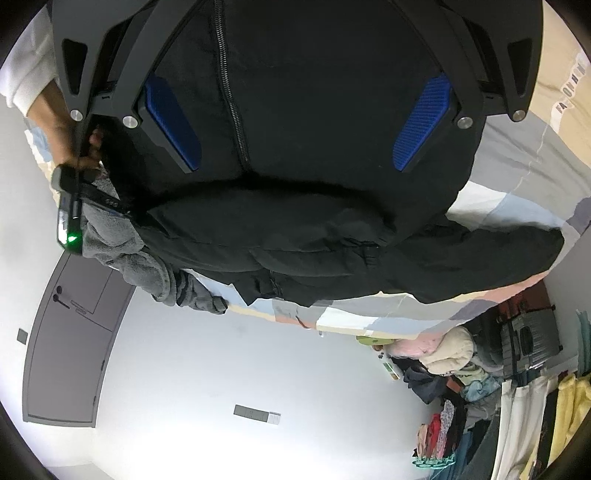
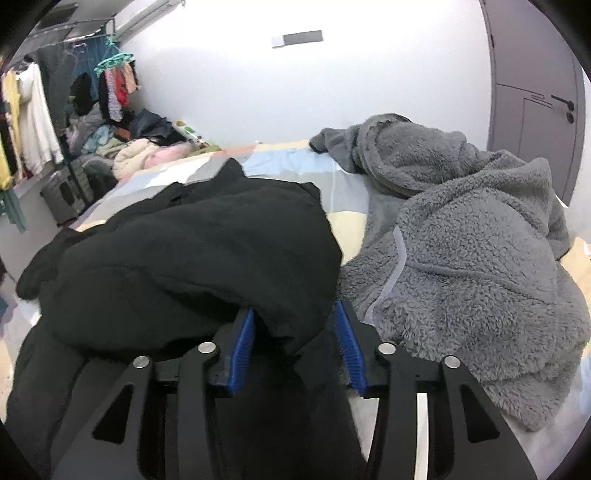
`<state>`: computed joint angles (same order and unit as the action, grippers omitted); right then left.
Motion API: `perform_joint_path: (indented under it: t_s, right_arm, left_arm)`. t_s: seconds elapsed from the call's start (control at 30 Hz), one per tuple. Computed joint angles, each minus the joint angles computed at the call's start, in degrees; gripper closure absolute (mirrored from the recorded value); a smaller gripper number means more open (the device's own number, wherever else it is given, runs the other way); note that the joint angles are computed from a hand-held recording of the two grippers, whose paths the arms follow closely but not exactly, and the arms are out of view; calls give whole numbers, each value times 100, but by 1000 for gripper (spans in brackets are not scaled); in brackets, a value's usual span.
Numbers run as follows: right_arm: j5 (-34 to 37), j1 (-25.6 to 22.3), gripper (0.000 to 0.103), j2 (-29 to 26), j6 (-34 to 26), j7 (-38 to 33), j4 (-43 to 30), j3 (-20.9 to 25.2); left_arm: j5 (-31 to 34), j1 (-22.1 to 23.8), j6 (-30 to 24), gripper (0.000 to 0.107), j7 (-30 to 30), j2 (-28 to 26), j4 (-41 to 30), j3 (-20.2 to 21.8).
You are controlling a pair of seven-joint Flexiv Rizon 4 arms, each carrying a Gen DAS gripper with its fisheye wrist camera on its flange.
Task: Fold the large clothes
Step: 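Open the right gripper and withdraw it from the folded sleeve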
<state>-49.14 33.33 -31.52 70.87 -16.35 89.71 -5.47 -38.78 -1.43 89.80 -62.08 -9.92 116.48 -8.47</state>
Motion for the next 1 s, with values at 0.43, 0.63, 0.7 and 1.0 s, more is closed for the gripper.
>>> perform_joint_path:
  t_s: [0.43,0.63,0.7,1.0]
  right_arm:
    - [-953,186,49,835,21,756,476,235]
    - [-1775,222,48,1120,16,1332,600,430]
    - [-2044,212,48,1199,-15,1573,626,512]
    - [-2157,158,46,1451,-314,1536,703,971]
  left_arm:
    - [-505,-17,101,4,508,208,184,-207]
    - [-1555,-196,443,4,1387,357,319,-367]
    - [-1841,-291,500,4,1605,381,321,-357]
    - [-2694,-724,620,4,2380,413,261,-96]
